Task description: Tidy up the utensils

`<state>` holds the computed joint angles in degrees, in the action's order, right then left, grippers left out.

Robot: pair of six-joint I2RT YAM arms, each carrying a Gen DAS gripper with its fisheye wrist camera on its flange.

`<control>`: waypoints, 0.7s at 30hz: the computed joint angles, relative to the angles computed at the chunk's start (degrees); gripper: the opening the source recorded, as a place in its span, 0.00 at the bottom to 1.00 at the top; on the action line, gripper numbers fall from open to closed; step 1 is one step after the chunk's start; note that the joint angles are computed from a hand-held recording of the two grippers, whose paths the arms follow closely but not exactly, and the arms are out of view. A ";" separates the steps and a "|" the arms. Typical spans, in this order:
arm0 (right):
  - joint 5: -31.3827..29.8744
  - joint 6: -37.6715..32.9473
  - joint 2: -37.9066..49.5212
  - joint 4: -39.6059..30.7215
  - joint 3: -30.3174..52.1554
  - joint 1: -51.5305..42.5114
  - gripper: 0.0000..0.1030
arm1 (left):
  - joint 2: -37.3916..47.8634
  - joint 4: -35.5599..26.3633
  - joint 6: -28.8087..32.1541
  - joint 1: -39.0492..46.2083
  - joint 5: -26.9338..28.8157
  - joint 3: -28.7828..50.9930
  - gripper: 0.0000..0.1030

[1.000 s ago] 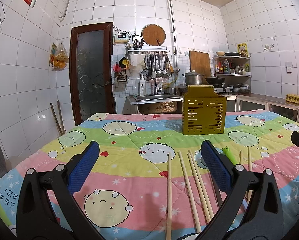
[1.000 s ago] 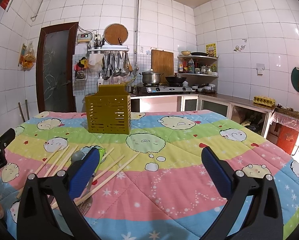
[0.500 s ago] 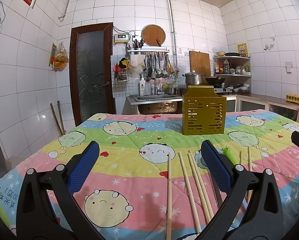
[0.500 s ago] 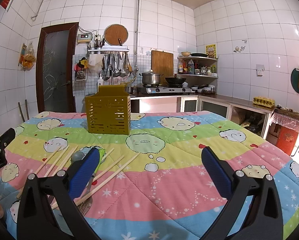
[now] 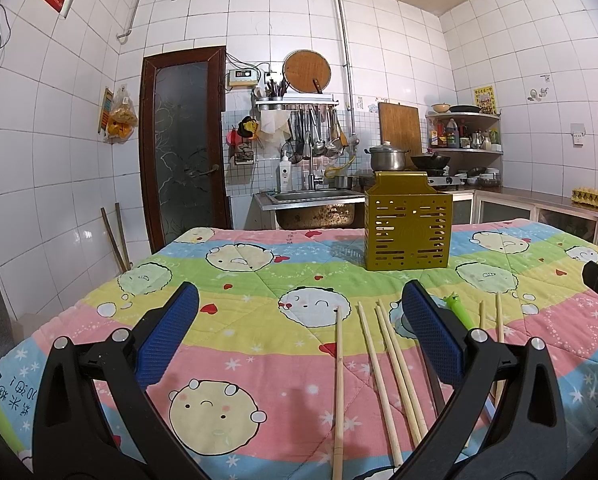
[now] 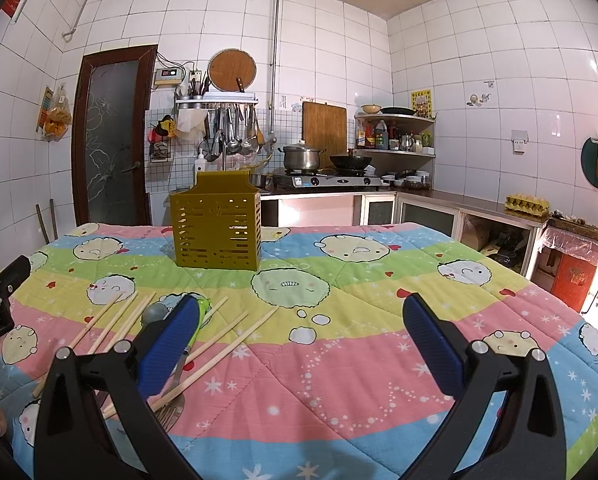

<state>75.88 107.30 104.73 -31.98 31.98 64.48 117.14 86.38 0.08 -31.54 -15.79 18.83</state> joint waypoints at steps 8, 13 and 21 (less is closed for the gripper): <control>0.06 0.06 -0.01 -0.11 0.02 0.01 0.96 | 0.02 0.05 0.00 -0.07 -0.10 -0.05 0.95; 0.57 2.20 0.43 -2.34 0.36 0.08 0.96 | -1.27 -0.92 0.04 0.24 0.11 -0.34 0.95; 0.90 5.17 1.60 -6.49 1.87 0.83 0.96 | -0.44 0.23 0.35 0.27 -0.06 -0.07 0.95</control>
<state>76.78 112.47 106.33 -38.47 33.85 65.31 116.70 86.61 0.43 -31.27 -15.85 18.76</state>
